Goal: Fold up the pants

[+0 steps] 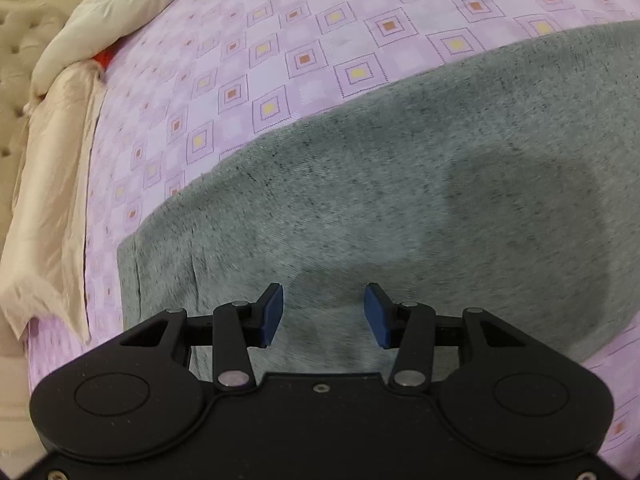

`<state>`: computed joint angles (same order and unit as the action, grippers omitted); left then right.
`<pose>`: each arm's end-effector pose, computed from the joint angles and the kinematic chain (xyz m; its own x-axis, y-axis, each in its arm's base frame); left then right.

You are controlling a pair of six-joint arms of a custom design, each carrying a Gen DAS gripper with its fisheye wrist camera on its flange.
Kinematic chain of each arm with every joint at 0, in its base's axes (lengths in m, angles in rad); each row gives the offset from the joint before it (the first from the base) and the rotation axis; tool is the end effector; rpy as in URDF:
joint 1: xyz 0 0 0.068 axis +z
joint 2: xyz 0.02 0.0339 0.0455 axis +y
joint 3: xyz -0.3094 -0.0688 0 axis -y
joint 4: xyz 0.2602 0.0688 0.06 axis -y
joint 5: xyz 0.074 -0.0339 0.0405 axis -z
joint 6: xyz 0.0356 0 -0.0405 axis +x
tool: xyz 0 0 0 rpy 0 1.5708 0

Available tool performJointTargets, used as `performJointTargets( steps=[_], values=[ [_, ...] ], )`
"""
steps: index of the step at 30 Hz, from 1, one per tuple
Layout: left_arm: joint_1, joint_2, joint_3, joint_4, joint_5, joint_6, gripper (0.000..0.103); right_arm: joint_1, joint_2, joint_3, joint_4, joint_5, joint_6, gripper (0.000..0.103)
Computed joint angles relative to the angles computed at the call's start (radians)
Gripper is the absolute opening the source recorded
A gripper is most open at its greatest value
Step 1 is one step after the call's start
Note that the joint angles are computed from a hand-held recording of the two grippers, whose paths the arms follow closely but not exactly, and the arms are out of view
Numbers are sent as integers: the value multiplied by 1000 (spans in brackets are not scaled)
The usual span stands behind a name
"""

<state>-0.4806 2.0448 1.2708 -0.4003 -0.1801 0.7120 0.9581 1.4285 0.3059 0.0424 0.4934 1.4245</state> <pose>0.3854 -0.1938 0.1492 -0.3621 0.9137 -0.1844 0.8323 0.4060 0.3774 0.1245 0.1479 0.1183 -0.6598 0.5765 -0.4820 0.4155 0.8143 0.4052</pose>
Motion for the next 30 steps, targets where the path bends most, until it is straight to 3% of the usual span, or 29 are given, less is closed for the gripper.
performJointTargets(
  steps=[2, 4, 9, 15, 20, 22, 25, 30],
  values=[
    [23, 50, 77, -66, 37, -1, 55, -35, 119, 63, 51, -12, -14, 40],
    [45, 146, 234, -222, 80, -31, 55, -19, 179, 100, 51, 25, 29, 40],
    [57, 317, 551, -511, 133, -41, 56, -53, 209, 169, 4, 104, 36, 40],
    [47, 387, 679, -614, 130, -1, 57, -39, 144, 249, -175, 311, 4, 40],
    [57, 347, 646, -596, 168, 30, 49, -62, 136, 256, -139, 252, -89, 40],
    [83, 276, 559, -561, 199, 67, 49, -37, 140, 262, -172, 253, -43, 40],
    [134, 176, 433, -532, 250, 127, 49, 34, 133, 261, -255, 250, 122, 40],
    [216, 63, 267, -520, 276, 157, 49, 79, 159, 198, -208, 168, 283, 40]
  ],
)
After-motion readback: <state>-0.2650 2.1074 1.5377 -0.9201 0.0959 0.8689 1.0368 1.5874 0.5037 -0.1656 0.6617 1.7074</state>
